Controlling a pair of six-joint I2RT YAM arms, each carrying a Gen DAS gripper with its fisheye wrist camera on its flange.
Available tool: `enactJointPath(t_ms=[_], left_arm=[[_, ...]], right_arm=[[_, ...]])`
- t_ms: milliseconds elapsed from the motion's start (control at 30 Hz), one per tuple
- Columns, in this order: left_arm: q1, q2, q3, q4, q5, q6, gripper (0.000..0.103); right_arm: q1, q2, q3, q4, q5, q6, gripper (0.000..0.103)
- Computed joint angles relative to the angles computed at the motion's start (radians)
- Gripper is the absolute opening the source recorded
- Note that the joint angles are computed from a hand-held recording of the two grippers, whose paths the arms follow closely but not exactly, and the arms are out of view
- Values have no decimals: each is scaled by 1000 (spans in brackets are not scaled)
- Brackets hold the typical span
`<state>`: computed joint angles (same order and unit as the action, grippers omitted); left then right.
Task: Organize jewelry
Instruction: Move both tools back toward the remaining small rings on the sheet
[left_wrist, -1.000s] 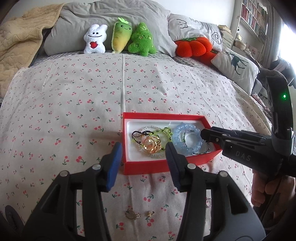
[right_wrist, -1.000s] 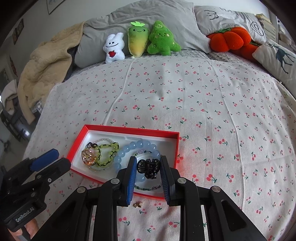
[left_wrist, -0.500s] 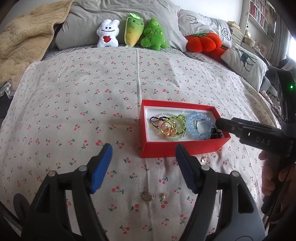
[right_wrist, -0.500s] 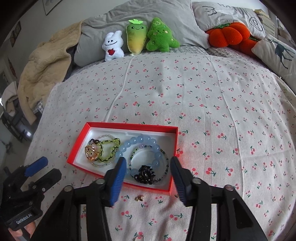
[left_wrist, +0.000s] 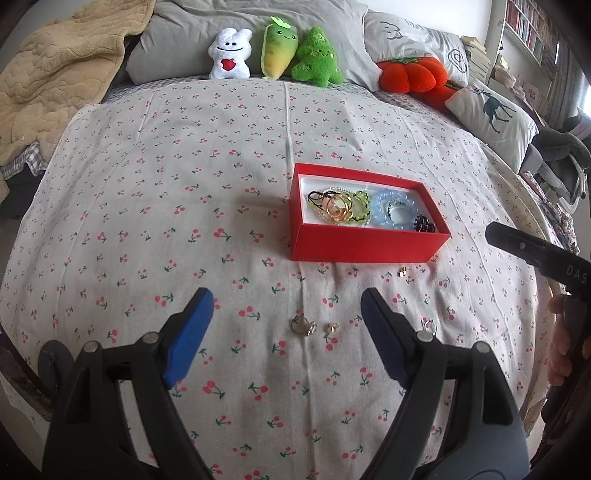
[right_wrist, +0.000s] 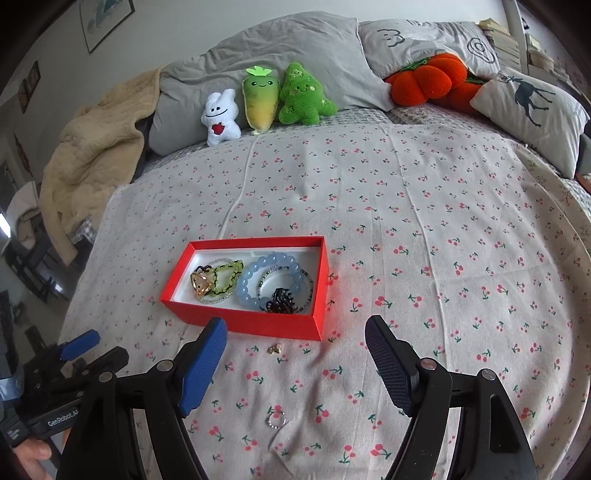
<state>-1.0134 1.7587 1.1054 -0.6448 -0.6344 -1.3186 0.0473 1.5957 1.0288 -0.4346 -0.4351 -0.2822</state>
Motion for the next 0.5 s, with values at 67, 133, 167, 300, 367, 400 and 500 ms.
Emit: enactJointPath(t_ms=[67, 133, 167, 300, 367, 400, 500], left_arm=[[-23, 6, 6, -27, 0, -29, 82], [-49, 13, 13, -50, 0, -58, 82], [-60, 17, 16, -61, 3, -72, 82], [-103, 31, 19, -84, 18, -132, 83], [-124, 39, 17, -90, 26, -163, 83], [-135, 44, 16, -92, 30, -178, 83], [-166, 59, 15, -91, 40, -216, 83]], right_arm=[[-22, -40, -36, -12, -10, -20, 81], [-44, -78, -70, -25, -20, -37, 82], [-53, -96, -86, -32, -22, -47, 83], [-90, -158, -152, -62, -30, -84, 83], [-108, -184, -186, -70, -33, -98, 83], [-117, -196, -205, -73, -35, -106, 84], [-145, -232, -264, -73, -39, -133, 84]])
